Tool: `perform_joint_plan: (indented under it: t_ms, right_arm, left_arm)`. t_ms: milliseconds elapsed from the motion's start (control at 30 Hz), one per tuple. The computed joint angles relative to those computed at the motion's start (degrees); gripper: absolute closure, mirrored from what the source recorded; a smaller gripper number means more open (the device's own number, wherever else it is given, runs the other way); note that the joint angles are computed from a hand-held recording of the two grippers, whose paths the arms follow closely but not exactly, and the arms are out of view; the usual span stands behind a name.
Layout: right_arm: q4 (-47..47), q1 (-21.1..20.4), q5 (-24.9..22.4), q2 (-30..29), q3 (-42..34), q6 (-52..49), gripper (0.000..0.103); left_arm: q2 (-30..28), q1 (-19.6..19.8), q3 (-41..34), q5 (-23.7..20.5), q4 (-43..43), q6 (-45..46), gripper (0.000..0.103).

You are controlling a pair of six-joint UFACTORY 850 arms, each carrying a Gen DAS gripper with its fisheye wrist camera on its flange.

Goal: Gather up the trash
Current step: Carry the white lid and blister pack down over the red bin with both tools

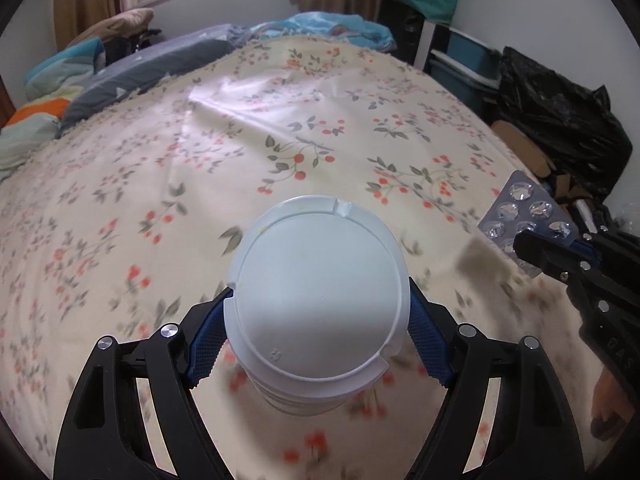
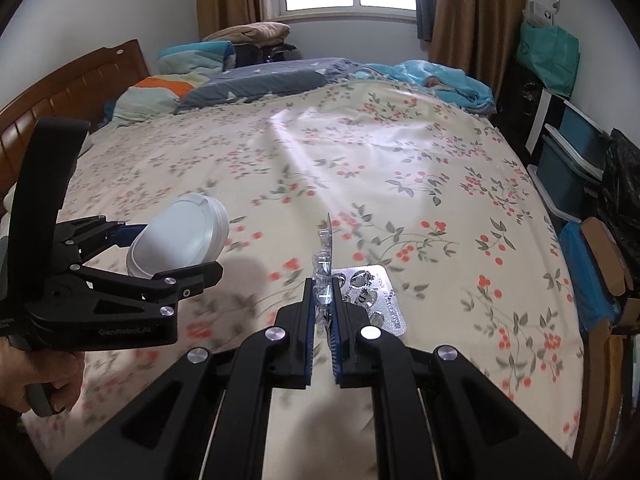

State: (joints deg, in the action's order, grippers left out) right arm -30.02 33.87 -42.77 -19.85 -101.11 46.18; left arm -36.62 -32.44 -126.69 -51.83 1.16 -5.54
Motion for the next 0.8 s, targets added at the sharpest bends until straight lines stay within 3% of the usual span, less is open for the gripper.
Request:
perform_joint_plan:
  t_ms: [200, 400, 800]
  right_arm:
    - [-2.92, 5.49, -3.29, 4.42, 2.21, 4.00, 0.096]
    - [-7.23, 12.50, -7.24, 8.97, 4.08, 9.67, 0.096]
    - [-14.28, 27.98, -14.49, 15.60, 8.82, 20.94, 0.096]
  left_arm:
    - [13.18, -0.71, 15.24, 3.16, 0.45, -0.40, 0.025]
    - [24.41, -2.44, 25.69, 3.71, 2.25, -1.20, 0.025]
    - [45.67, -8.52, 43.18, 1.04, 5.92, -6.49, 0.025]
